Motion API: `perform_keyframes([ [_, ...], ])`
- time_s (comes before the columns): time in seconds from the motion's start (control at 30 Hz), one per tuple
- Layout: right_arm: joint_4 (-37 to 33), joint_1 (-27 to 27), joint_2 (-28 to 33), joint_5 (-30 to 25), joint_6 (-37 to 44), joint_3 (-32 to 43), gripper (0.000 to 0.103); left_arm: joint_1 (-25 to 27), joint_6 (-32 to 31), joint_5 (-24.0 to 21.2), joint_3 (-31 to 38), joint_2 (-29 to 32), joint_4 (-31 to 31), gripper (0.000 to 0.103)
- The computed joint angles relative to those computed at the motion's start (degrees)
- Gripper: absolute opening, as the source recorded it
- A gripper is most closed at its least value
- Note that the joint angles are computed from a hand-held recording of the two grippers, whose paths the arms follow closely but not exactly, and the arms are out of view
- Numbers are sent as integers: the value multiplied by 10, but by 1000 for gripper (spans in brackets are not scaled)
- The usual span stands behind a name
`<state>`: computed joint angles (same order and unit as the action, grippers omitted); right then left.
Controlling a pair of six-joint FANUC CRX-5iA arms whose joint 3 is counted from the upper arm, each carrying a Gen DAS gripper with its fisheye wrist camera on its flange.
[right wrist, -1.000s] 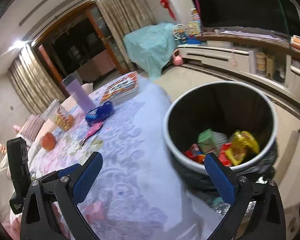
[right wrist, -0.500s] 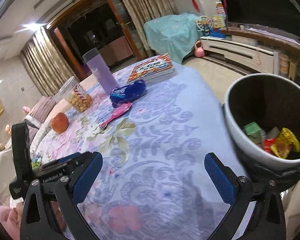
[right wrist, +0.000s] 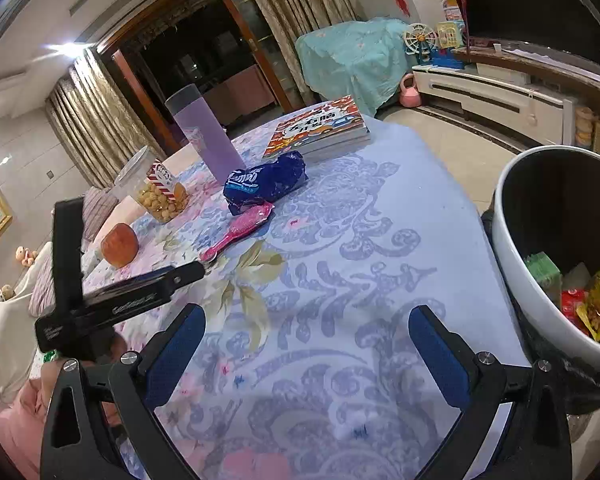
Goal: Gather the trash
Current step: 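Move both open grippers back to the pink hairbrush and blue bag, then grasp the pink hairbrush with the left gripper while the right grasps the blue Oreo bag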
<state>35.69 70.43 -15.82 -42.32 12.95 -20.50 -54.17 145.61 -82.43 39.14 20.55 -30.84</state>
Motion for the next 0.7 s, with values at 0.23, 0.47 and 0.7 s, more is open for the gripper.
perform_keyframes([
  [0.23, -29, -25, 18, 20, 29, 17, 102, 19, -54, 0, 25, 27, 20, 37],
  [0.47, -55, -44, 46, 32, 57, 46, 102, 7, -25, 21, -33, -17, 11, 34],
  [0.7, -131, -66, 105, 47, 115, 109, 102, -26, 156, -5, -151, -120, -31, 34],
])
